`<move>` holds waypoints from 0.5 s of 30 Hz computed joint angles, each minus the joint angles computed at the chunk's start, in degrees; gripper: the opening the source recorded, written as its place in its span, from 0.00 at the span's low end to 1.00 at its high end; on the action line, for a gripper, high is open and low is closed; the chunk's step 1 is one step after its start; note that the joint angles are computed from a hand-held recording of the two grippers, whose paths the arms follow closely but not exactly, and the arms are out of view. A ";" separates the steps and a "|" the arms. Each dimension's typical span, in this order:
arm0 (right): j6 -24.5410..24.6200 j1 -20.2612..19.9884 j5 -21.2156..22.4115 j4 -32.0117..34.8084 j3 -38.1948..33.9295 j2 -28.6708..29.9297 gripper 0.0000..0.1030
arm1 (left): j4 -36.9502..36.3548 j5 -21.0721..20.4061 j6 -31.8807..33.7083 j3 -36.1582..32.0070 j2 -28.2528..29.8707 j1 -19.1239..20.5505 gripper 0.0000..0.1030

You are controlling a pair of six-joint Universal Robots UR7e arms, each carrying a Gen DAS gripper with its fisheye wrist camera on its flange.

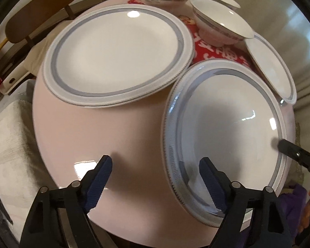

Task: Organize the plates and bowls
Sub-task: 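Close both grippers on the rim of the grey-rimmed white plate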

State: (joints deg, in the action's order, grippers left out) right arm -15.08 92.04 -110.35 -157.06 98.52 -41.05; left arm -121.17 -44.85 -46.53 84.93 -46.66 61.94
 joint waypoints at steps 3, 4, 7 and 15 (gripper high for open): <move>0.78 -0.39 1.99 0.13 -0.63 0.52 0.34 | -2.84 0.41 2.82 1.06 0.04 0.22 0.76; 0.87 -0.48 2.21 0.38 -0.85 0.66 0.31 | -4.73 0.47 4.01 2.10 -0.12 0.57 0.76; 0.93 -0.70 2.77 0.72 -1.36 1.21 0.25 | -8.05 0.83 5.89 4.47 -0.58 0.57 0.75; 0.37 -1.42 4.46 -2.04 0.07 1.13 0.23 | -13.32 2.32 11.10 6.55 -0.22 0.38 0.58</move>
State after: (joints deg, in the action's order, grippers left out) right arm -14.71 90.62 -105.89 -159.10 98.59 -39.92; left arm -134.49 -42.53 -35.44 91.48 -46.88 62.32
